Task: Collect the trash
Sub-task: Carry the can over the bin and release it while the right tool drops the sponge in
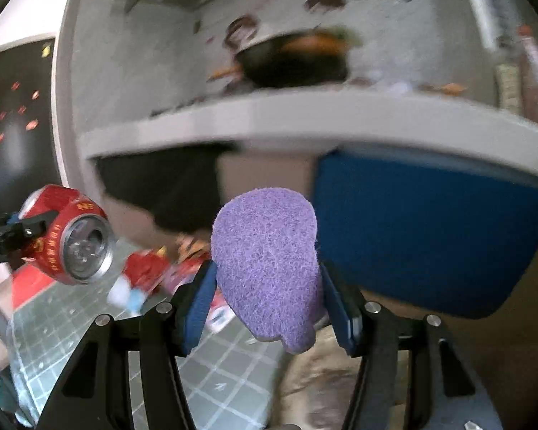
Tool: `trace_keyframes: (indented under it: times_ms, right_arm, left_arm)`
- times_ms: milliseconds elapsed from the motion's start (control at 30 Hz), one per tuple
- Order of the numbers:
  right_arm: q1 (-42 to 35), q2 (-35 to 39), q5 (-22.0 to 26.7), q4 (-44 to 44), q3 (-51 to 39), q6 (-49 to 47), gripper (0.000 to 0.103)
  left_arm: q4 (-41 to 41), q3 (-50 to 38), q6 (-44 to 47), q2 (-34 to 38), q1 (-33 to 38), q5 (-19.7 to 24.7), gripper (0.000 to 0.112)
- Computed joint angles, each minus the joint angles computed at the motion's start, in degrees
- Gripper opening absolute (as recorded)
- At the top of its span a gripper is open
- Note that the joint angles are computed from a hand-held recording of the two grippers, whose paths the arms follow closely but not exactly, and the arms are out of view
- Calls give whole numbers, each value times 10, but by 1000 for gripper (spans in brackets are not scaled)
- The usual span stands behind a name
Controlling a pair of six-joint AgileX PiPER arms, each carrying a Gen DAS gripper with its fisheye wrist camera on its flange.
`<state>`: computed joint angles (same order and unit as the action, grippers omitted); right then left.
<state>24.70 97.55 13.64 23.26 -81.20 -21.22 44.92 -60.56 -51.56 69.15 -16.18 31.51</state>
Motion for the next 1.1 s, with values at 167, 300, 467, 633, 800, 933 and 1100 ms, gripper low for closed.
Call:
trace_keyframes:
  times_ms: [167,300,467,633,800,933,1100]
  right_arm:
    - [-81,-42,13,71,33,-76,55]
    - [-142,-58,19,184,69,-191,55]
    - [-201,-46,59,319,103,-326,56]
    - [-223,9,109,350,94,-353,56]
    - [-210,50,89,331,83,-345,56]
    - [-207,86,100,330,59,-336,56]
    - [-205,115,105,328,40,-329,56]
  left_arm:
    - [-2,-113,19,88,-75,20,52]
    - [-85,-213,90,193,-82,-5,52]
    - [-125,-232,92,295,-80,-70,52]
    - [-216,-204,149,361,-63,-111,52]
    - [-199,-220,150,400,-58,-100,52]
    - [-221,-229,186,410,-54,-90,52]
    - [-330,-258,277,440,-35,-67,52]
